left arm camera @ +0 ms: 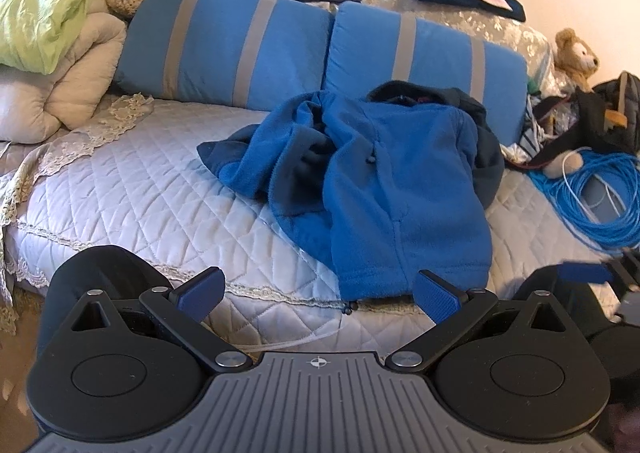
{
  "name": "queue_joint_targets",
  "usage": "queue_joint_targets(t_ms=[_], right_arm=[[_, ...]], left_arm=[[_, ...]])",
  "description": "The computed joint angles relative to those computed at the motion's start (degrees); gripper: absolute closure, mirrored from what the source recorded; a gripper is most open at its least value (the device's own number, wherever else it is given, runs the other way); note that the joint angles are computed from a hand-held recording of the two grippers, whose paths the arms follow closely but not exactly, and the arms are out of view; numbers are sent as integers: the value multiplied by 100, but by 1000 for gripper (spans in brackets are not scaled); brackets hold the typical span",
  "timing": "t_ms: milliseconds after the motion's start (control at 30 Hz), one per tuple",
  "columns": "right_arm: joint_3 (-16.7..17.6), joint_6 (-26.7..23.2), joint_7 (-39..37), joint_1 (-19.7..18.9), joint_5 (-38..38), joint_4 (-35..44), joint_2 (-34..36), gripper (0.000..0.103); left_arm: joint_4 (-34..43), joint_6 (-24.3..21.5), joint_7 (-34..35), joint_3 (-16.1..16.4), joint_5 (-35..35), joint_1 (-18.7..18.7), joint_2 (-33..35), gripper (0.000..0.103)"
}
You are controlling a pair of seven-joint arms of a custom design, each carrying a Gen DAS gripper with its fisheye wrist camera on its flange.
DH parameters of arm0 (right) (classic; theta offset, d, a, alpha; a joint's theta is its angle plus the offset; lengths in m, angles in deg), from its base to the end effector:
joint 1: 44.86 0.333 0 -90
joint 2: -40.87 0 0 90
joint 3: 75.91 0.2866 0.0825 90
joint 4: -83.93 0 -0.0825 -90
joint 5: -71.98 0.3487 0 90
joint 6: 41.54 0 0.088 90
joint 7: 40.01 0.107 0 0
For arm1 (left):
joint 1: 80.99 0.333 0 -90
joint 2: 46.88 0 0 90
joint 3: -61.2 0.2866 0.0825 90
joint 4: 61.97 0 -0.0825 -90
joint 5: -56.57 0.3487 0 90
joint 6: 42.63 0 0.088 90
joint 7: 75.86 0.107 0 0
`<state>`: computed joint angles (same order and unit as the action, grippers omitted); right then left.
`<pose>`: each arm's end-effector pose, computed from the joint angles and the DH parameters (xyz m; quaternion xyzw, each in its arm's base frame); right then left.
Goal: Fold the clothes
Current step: 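Grasp the hem of the blue fleece jacket with the right gripper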
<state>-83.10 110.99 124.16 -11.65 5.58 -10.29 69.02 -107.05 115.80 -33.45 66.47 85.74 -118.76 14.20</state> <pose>0.5823 0.3268 0.3675 -0.6709 0.5927 -0.3729 0.2440 0.6276 -0.4731 0.3801 -0.5535 0.6844 -0.4052 0.2471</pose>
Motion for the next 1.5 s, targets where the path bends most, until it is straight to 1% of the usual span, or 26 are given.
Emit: queue_joint_targets(t_ms=[133,233,300,367,433,467,567,633,700,767,867,900,933,1000,1033,1100,1167,1300,1367,1500], right_arm=[[-76,74,-649,23,-218,547,400,0],[-203,81,-1028,104,-320,967,741,0],[-295,1,-1395,196,-385,1190,962,0],[-468,-185,-1671,384,-631,1403,1185,0],[-629,-365,-1738,568,-939,1521,1341,0],[-662,-431,-1798,607,-1032,1584,1416,0],[-773,-562,-1879,727,-1389,1720,1605,0],[-877,-692,-1917,840,-1745,1832,1764,0],[-922,-805,-2033,899,-2023,1985,1945,0],[-899,-801,-2199,855,-2091,2175,2106,0],[-936,-794,-2340,833,-2110,2499,2389,1],[-985,-798,-2308,860,-2147,2585,2478,5],[-1042,-757,-2257,881,-2210,2627,2532,16],[-1063,-673,-2274,858,-2187,2706,2606,84],[-969,-589,-2365,766,-1964,2722,2582,93],[-1045,-414,-1854,798,-1950,2564,2437,95],[-1172,-441,-1355,906,-2134,2403,2308,95],[-1091,-459,-1089,852,-2243,2219,2120,96],[-1028,-474,-1009,808,-2250,2198,2085,96],[-945,-445,-630,739,-2256,2101,1943,96]], left_arm=[[-378,322,-229,71,51,25,-207,0],[-523,488,-255,56,33,68,-280,0],[-626,568,-296,97,38,71,-335,0],[-748,708,-363,191,95,45,-400,0],[-994,1019,-716,491,257,-77,-521,0],[-1055,1140,-847,589,306,-112,-546,1],[-1042,1213,-1015,700,334,-150,-531,1],[-1070,1256,-1044,687,340,-129,-538,1],[-1201,1453,-1108,735,366,-133,-587,1],[-1262,1579,-1210,850,358,-179,-602,1],[-1280,1684,-1095,785,255,-136,-598,1],[-1311,1710,-1064,788,224,-136,-607,1],[-1328,1745,-1013,770,187,-126,-612,1],[-1354,1788,-968,797,104,-144,-616,1],[-1377,1823,-953,811,62,-150,-621,1],[-1421,1889,-918,838,-29,-163,-630,1],[-1434,1916,-832,830,-124,-164,-625,1],[-1442,1942,-615,761,-298,-147,-610,1],[-1501,2056,-476,675,-391,-107,-626,1],[-1619,2389,-25,295,-653,105,-640,1]])
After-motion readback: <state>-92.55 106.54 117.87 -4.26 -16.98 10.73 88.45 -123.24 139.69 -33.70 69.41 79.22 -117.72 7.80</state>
